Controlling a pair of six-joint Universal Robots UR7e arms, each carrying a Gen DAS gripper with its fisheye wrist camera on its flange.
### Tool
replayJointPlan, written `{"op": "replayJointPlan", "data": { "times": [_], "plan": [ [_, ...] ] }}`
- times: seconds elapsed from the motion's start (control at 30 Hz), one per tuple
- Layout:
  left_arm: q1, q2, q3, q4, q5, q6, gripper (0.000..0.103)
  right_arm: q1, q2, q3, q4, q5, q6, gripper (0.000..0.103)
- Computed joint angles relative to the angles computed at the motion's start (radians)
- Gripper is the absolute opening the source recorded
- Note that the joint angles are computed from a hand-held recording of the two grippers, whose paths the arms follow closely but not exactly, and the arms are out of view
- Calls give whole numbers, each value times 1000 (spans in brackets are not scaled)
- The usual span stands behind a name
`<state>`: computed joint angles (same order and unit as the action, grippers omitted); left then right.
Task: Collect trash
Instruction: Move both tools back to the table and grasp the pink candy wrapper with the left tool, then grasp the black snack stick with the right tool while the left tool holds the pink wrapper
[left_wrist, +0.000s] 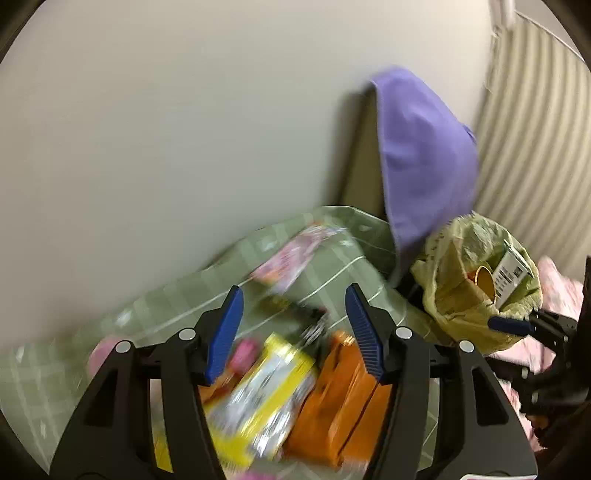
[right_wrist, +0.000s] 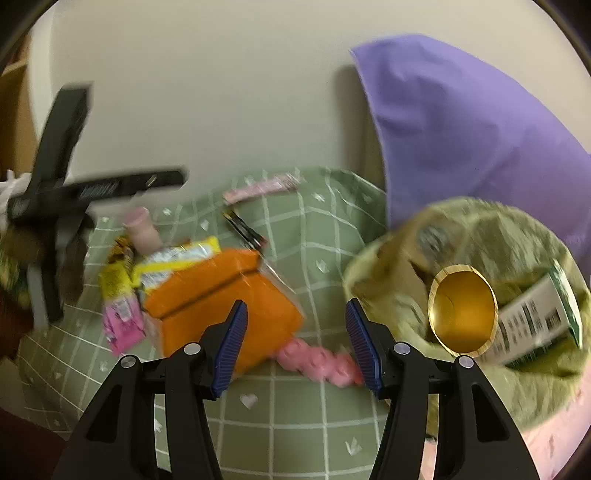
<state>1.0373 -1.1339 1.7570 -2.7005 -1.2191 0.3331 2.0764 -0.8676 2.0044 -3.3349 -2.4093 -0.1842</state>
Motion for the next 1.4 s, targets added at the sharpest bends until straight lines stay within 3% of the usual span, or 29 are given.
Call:
{"op": "replayJointPlan", "data": {
  "times": [0.13, 0.27, 0.3, 0.37, 0.43, 0.5, 0.77, 1.0, 1.13, 1.27, 1.33, 1.4],
  "plan": [
    [-2, 123, -134, 71, 11, 61, 55, 7, -8, 24, 21, -82, 28, 52],
    [9, 249, -291, 224, 75, 12, 52, -5, -52, 71, 46, -71, 76, 52],
    [11, 268, -318, 252, 94, -10, 47, -7, -54, 78, 46, -69, 80, 52],
    [17, 297, -361, 302, 130, -69, 21, -5, -52, 89, 39, -79, 69, 52],
    [25, 285, -356, 293, 101, -113, 12, -2, -55, 100, 25, -63, 60, 52],
    [21, 255, -322, 268, 96, -139, 7, -9, -58, 106, 11, -31, 52, 52],
    [-19, 26, -78, 145, 112, -266, 5, -59, -29, 63, 44, 132, 59, 52],
    [-35, -190, 164, 71, 225, -364, 5, -82, 18, 11, 64, 251, 52, 52],
    [-26, -290, 244, 134, 258, -463, 5, -68, 70, -64, 41, 229, -58, 52],
    [-29, -336, 292, 141, 305, -484, 5, -75, 142, -203, 66, 206, -148, 52],
    [-27, -349, 304, 131, 315, -492, 5, -86, 189, -273, 77, 185, -148, 52],
    [-23, -359, 311, 127, 321, -495, 5, -103, 229, -340, 121, 189, -83, 51]
  ]
}}
